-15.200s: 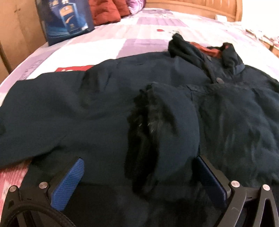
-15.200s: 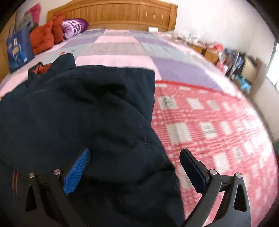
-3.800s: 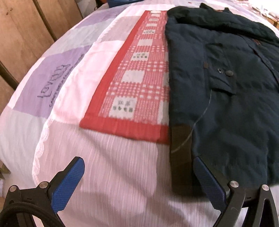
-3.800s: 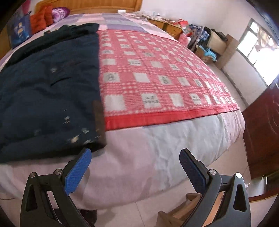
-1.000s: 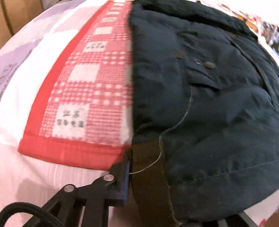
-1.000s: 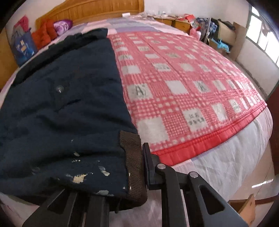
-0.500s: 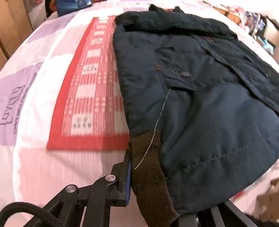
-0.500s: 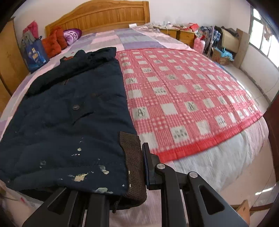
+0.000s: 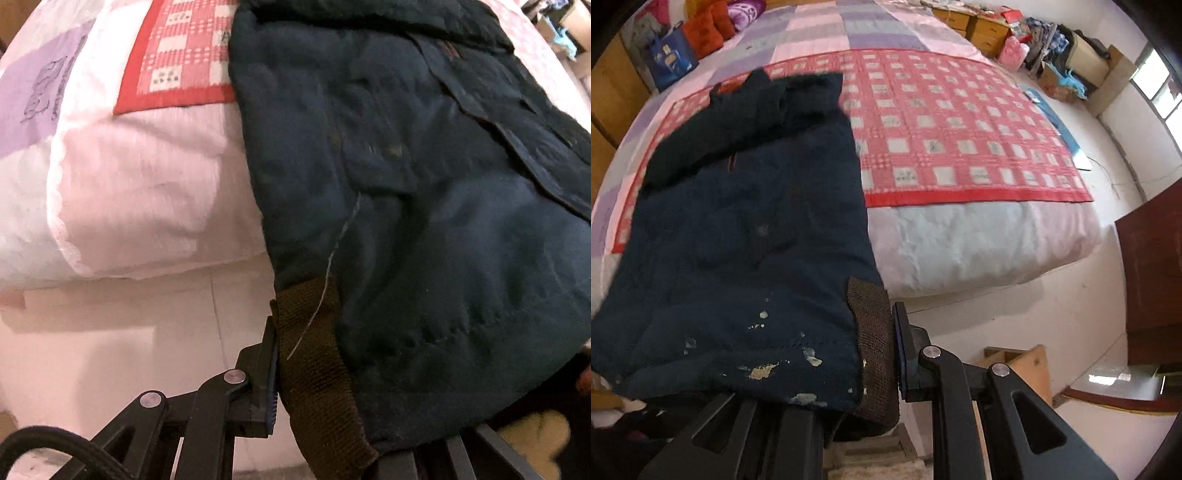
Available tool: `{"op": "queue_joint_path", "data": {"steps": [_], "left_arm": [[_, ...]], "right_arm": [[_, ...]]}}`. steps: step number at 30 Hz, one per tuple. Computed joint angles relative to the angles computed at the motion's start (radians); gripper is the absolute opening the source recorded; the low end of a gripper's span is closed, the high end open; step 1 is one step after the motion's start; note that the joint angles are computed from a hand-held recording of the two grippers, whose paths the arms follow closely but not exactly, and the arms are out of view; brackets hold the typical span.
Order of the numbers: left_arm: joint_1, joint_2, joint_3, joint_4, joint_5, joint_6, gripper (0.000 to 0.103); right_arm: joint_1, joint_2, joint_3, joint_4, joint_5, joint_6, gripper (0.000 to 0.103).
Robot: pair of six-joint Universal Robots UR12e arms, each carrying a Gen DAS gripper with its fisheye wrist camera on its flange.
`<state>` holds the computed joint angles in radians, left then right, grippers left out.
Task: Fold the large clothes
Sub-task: 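Lift the hem with both grippers and fold it up toward the collar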
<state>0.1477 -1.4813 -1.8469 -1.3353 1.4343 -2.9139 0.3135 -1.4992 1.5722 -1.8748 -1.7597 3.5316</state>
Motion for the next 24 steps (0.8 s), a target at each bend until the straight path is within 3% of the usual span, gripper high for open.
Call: {"op": "queue_joint_path", "data": {"steps": [3, 6, 10, 13, 16, 18, 21, 24], "left_arm": [[-0.012, -0.064, 0.081, 0.049, 0.009, 0.034, 0.015], [-0.016, -0.168, 0.193, 0.152, 0.005, 0.043, 0.015], [-0.026, -0.321, 0.368, 0.267, 0.002, -0.002, 0.015], [-0.032, -0.46, 0.531, 0.308, 0.02, -0.07, 0.015], [-0.046, -0.614, 0.721, 0.277, 0.062, -0.132, 0.016], [-0.059, -0.738, 0.878, 0.198, 0.11, -0.154, 0.016], [-0.068, -0.886, 1.068, 0.023, 0.144, -0.223, 0.016], [-0.083, -0.984, 1.17, -0.082, 0.203, -0.277, 0.019]], "right_arm": [[-0.01, 0.031, -0.059, -0.049, -0.005, -0.052, 0.015], [-0.034, 0.104, -0.127, -0.19, 0.029, -0.139, 0.015], [-0.073, 0.237, -0.247, -0.363, 0.094, -0.215, 0.015], [-0.106, 0.373, -0.392, -0.423, 0.146, -0.239, 0.015], [-0.128, 0.53, -0.58, -0.405, 0.186, -0.236, 0.015], [-0.132, 0.645, -0.742, -0.32, 0.177, -0.237, 0.015], [-0.14, 0.826, -1.017, -0.115, 0.172, -0.219, 0.015], [-0.144, 1.028, -1.329, 0.136, 0.178, -0.174, 0.015]]}}
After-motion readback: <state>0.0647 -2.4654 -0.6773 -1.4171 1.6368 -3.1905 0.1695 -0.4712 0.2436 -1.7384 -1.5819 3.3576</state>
